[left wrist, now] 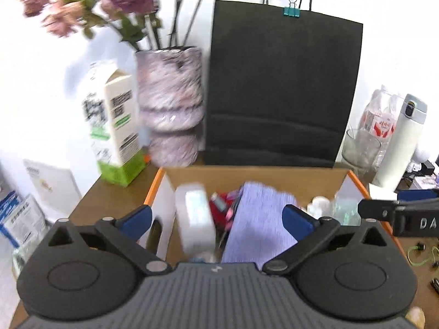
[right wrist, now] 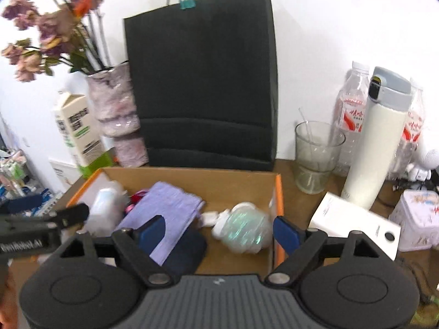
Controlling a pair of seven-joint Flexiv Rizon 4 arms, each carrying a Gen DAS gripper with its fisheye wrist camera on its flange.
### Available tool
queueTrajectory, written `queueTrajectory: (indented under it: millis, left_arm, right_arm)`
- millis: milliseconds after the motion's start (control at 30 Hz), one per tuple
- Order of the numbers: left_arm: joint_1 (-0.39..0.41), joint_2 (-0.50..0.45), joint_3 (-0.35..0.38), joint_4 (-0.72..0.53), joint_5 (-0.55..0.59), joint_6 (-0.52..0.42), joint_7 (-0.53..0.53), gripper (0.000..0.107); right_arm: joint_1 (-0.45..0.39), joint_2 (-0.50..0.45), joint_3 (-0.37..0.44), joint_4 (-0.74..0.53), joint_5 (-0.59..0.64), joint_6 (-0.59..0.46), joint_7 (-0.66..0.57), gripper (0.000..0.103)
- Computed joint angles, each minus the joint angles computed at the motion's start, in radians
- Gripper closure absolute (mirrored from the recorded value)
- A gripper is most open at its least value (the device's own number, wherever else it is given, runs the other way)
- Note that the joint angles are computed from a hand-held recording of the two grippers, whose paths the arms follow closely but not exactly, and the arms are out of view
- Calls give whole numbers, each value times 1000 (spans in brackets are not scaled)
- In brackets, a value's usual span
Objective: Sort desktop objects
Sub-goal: 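Carry pouch and plastic bag into the box and open both tools, then move both open tools back over the table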
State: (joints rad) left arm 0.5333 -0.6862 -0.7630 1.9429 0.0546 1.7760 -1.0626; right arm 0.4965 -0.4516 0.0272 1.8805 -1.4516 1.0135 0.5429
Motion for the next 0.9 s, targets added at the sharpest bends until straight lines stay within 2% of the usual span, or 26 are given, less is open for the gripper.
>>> queueTrajectory:
  millis: [100, 200, 333, 400, 467, 533, 633, 767, 900]
  left_arm:
    - [100, 37, -69, 108, 26, 34, -33, 4]
    - [210, 56, -140, 197, 117, 86, -39, 4]
    - [354, 93, -214, 333, 219, 146, -103, 4]
    - [438, 71, -255, 391, 289, 168, -105, 4]
    - [458, 60, -216, 454, 341, 249, -116, 4]
    - [468, 31, -148, 511, 404, 345, -133, 4]
    - [583, -15, -157, 571, 500, 321, -151, 4]
    - [721, -83, -194, 638, 564, 280, -82, 4]
    - [736, -112, -137, 681, 596, 328, 35, 4]
  right_arm:
    - [29, 25, 19, 26, -4, -27, 43, 17]
    - [59, 57, 40, 69, -81, -64, 145, 15]
    - [123, 79, 92, 113, -91, -200, 162, 13]
    - [165, 88, 116, 139, -92, -289, 203, 13]
    - [203, 96, 140, 166, -97, -360, 274, 12]
    - [241, 95, 164, 193, -115, -412, 346, 11]
    - [318, 60, 200, 213, -86, -508, 441, 10]
    - [396, 7, 222, 197, -7, -548, 423, 10]
    - [446, 1, 234, 212, 65, -566, 441, 10]
